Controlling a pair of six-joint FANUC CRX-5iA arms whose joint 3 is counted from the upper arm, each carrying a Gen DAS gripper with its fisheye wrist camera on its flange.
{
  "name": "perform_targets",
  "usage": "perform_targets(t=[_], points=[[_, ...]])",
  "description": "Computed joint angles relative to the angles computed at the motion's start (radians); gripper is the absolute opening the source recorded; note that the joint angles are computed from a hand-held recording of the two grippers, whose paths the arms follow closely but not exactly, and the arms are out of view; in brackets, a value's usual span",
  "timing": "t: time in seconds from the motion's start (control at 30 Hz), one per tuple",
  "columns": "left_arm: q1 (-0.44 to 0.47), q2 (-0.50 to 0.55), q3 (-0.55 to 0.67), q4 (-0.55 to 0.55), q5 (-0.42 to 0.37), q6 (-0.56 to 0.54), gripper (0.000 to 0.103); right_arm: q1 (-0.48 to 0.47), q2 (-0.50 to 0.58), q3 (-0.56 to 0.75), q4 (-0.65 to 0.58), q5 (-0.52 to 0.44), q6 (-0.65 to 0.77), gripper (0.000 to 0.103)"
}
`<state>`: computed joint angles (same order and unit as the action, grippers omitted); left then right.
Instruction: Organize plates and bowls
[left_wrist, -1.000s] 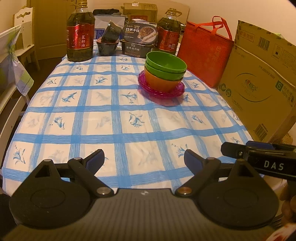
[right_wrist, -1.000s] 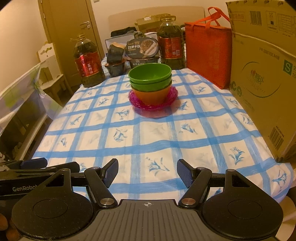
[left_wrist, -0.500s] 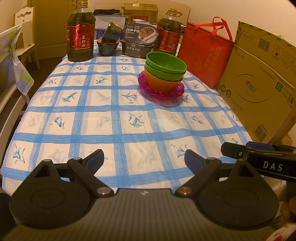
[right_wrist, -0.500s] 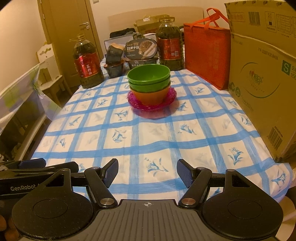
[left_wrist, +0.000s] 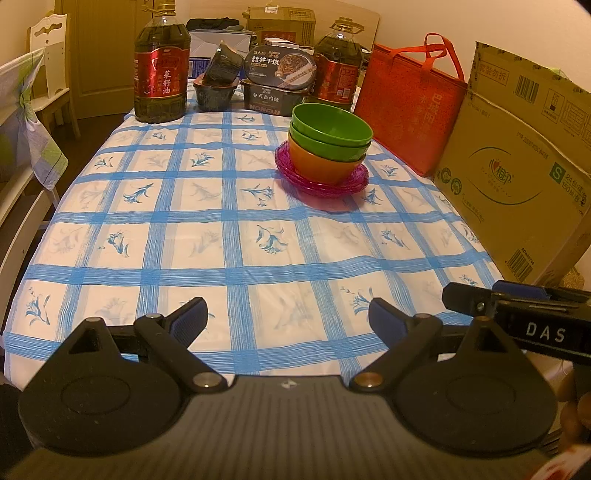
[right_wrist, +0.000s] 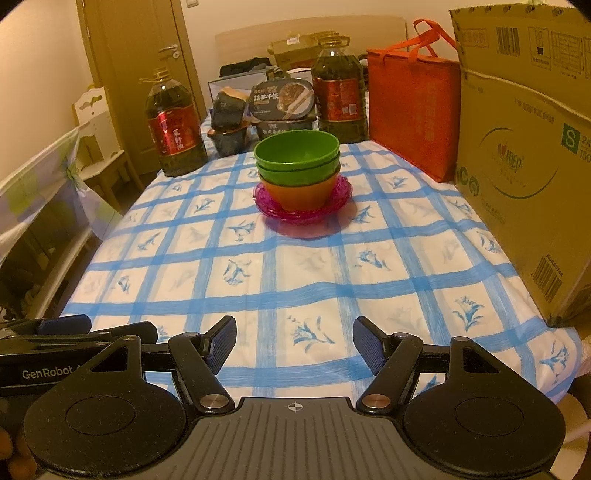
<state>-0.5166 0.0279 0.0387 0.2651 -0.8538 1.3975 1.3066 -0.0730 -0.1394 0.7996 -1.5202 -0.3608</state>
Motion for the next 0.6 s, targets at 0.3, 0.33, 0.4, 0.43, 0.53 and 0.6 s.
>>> perform_targets(t=[0.3,0.33,0.4,0.43,0.53,0.6], points=[[-0.001,-0.001,0.003,-0.006,-0.002,0.008,0.093,-0.003,-0.003,0.000,0.006,-0.003,0.009,0.070],[-0.001,-0.001,0.002,-0.006,-0.001,0.009,0.093,-0.002,-0.002,0.001,0.006,-0.002,0.008,0.070],[0.000,-0.001,0.002,-0.005,-0.001,0.007,0.093,-0.002,-0.002,0.001,0.005,-0.002,0.009,0.070],[0.000,-0.001,0.003,-0.005,-0.002,0.007,0.093,-0.003,-0.002,0.001,0.004,-0.003,0.010,0.070],[0.000,-0.001,0.002,-0.006,-0.001,0.008,0.093,-0.004,-0.003,0.001,0.004,-0.003,0.010,0.070],[0.001,-0.001,0.003,-0.006,-0.001,0.008,0.093,-0.004,-0.002,0.000,0.004,-0.003,0.011,0.070]])
